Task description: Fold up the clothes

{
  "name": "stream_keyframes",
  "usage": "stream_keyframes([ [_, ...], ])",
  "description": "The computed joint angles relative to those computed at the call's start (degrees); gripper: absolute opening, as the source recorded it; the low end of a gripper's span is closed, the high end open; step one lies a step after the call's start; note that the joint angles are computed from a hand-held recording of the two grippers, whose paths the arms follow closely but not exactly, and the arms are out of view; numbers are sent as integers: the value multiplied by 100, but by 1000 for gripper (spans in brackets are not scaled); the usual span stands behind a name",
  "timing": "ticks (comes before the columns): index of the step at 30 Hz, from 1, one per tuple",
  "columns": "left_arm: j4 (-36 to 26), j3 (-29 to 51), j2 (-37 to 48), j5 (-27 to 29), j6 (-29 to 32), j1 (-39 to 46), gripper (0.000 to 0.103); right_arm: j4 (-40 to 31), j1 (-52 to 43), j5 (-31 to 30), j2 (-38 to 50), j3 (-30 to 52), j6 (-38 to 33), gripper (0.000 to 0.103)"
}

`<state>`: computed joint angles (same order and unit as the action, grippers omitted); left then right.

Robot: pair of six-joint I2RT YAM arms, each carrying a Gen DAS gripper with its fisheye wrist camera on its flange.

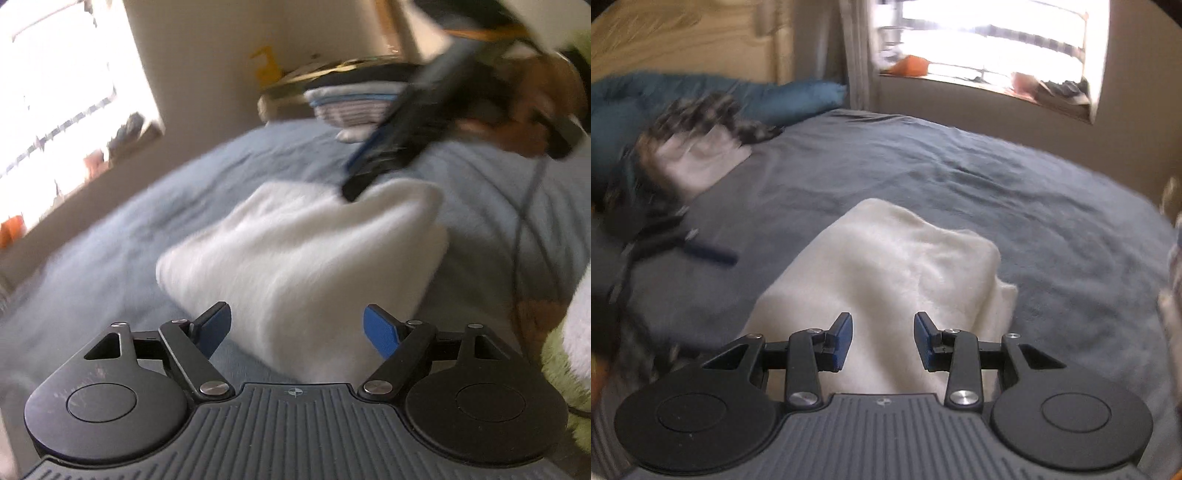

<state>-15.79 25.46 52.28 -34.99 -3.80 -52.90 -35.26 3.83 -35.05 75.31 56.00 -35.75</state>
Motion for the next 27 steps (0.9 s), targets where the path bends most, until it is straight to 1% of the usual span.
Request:
stream_keyframes([
  [2,318,3,447,-341,220,-285,78,-8,-32,-8,283,133,379,39],
  [5,786,51,1231,-598,532,-500,78,221,94,173,450,70,730,39],
  [10,2086,-107,2414,-1557,1379,-845,77,494,250,209,643,46,1270,40],
  [11,2317,-127,2597,-1723,1516,-870,74,532,282,215,698,59,1379,40],
  [12,2426,-172,2603,-1747,1559,-839,65,548,311,228,753,73,1443,40],
  [13,2479,-238,2494,-1713,1547,-787,60,549,327,247,789,79,1459,40],
  [14,2507,-300,2367,-1670,1529,-737,53,565,342,277,814,74,1468,40],
  [15,2446,-353,2180,-1619,1502,-711,44,575,350,294,838,70,1463,40],
  [18,2163,-517,1587,-1570,1545,-741,28,586,343,297,887,52,1379,40],
  [20,1884,-584,1309,-1519,1518,-777,24,586,362,327,877,12,1290,40],
  [23,1649,-667,1221,-1347,1395,-666,24,613,392,373,854,-72,1157,40],
  [26,1421,-614,1075,-1162,1172,-542,27,746,419,422,792,-222,1091,40],
  [27,1333,-576,1033,-1122,1061,-518,30,759,422,431,780,-237,1101,40],
])
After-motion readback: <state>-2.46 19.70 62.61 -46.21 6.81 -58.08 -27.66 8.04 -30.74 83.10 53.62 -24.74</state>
